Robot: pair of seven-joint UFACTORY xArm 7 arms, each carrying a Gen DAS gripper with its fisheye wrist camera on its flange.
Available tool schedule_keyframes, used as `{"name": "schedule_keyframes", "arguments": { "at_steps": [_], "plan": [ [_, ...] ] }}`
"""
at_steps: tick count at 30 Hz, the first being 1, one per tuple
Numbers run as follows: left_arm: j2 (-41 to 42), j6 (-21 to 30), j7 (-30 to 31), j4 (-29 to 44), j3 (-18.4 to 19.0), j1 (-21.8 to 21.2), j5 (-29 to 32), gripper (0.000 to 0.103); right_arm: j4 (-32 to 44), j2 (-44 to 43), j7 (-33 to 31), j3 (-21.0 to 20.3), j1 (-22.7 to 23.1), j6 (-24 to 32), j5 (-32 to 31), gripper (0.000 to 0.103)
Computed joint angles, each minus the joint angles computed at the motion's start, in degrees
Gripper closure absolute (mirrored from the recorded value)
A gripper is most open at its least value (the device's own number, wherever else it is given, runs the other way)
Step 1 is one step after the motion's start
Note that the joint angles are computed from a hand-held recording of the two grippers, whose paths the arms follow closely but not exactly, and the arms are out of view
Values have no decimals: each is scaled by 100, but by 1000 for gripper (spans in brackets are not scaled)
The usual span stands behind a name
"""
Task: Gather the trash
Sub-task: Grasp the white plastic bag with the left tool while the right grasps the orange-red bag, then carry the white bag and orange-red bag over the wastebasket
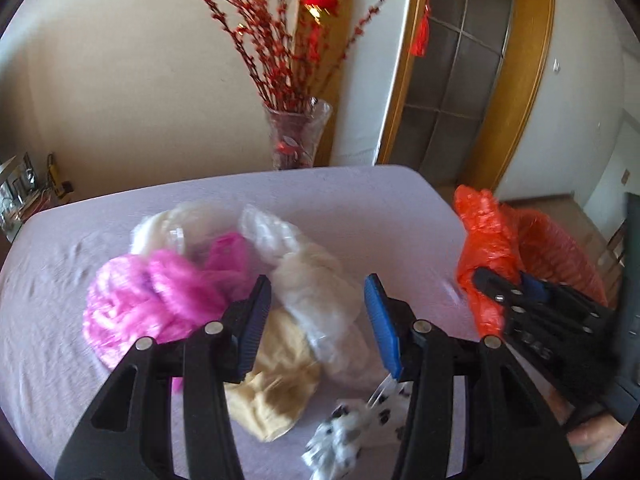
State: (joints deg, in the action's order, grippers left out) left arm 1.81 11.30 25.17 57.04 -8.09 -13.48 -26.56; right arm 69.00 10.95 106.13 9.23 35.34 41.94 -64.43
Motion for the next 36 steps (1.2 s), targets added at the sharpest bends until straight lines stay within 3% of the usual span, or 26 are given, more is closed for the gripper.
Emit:
{"name": "schedule_keyframes", "arguments": {
  "at_steps": [4,8,10,12,15,18,25,31,36],
  "plan": [
    [502,360,-1237,477,133,-126,1396,54,-297,-242,173,26,-77,-4,-21,68],
    [828,741,-1870,846,179,-150,2068,55,-485,-379,278,92,-185,-62,-53,68],
    [897,760,-1979,890,164,-150,2252,61,-540,-411,327,119,-224,-90,-76,68],
    [986,792,-1918,978,104,-104,2285,75,-560,-417,356,139,-255,-113,-87,68],
    [1083,758,-1929,1035,71,-116,2380,88,-612,-466,393,165,-284,-132,-79,68],
    [1150,720,-1618,1106,-102,36,2063,97,-689,-545,412,196,-312,-123,-85,68],
    [858,283,-327,854,-593,452,607,99,-906,-876,530,341,-372,64,-124,68],
    [452,41,699,709,-683,441,-668,99,-1160,-1246,686,535,-479,253,-172,68],
    [185,31,1197,652,-545,177,-1301,99,-1364,-1561,808,728,-560,443,-180,68]
  ]
}}
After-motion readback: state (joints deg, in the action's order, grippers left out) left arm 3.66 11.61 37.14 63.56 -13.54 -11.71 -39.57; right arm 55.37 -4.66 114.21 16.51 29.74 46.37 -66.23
